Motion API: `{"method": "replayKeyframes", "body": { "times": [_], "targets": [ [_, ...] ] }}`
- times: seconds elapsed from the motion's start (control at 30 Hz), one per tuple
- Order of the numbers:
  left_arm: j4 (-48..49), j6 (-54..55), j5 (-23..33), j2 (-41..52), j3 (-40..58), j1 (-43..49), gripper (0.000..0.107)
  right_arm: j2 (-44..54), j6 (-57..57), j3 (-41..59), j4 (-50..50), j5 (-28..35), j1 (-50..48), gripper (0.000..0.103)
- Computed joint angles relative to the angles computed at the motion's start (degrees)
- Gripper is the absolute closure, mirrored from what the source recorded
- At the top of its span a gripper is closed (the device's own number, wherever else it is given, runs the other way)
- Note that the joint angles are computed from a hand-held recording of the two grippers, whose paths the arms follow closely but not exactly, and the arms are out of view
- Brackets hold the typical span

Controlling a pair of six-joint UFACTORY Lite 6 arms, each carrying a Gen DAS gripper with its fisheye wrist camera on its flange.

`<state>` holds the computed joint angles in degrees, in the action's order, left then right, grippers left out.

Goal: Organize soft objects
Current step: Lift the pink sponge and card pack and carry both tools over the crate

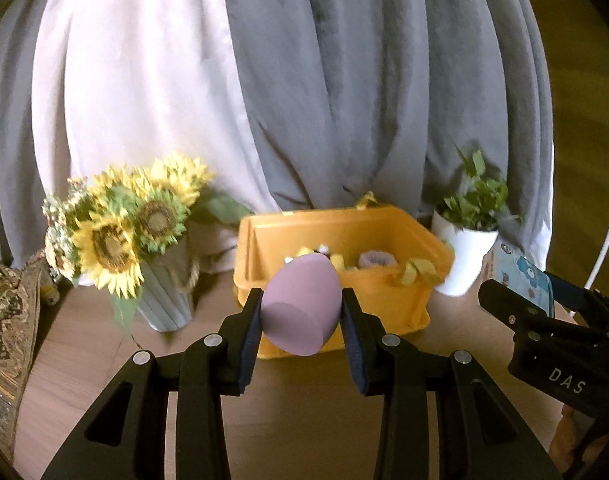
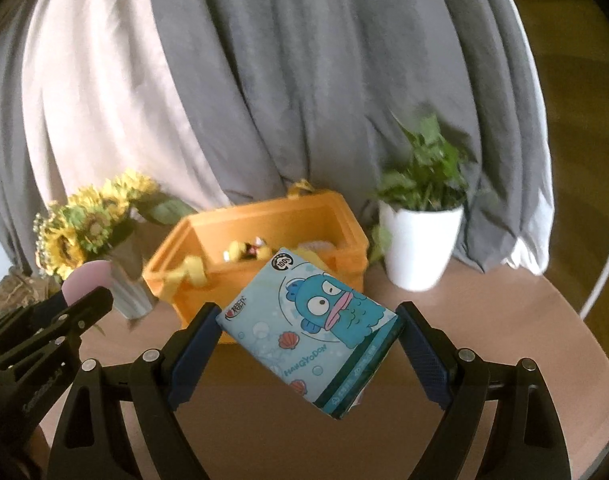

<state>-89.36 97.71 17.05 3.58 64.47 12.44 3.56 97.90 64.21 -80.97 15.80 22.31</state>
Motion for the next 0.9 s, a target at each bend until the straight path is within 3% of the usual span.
{"method": "replayKeyframes", "body": {
  "times": [0.2,0.4,0.63,0.9],
  "targets": [
    [-3.24,1.29,-1.81,2.98,4.89,-1.21,0.070,3.59,-2.60,6.37,-0.86,-2.74,-1.83,0.014],
    [-2.44,-0.19,-3.49,7.15,11.13,-2.50,0.070,8.88,-13.06,13.98,7.67,-5.35,-3.74,0.014],
    [-2.19,0.46,-5.13,13.88,19.93,-3.81,0.070,16.44,-35.71,23.67,28.76,-7.02,-5.60,0.014],
    [15.54,-18.00,-5.16,24.06,33.93,-4.54,0.070,26.64,-57.84,37.96,48.83,-5.25,-7.27,0.014]
  ]
}}
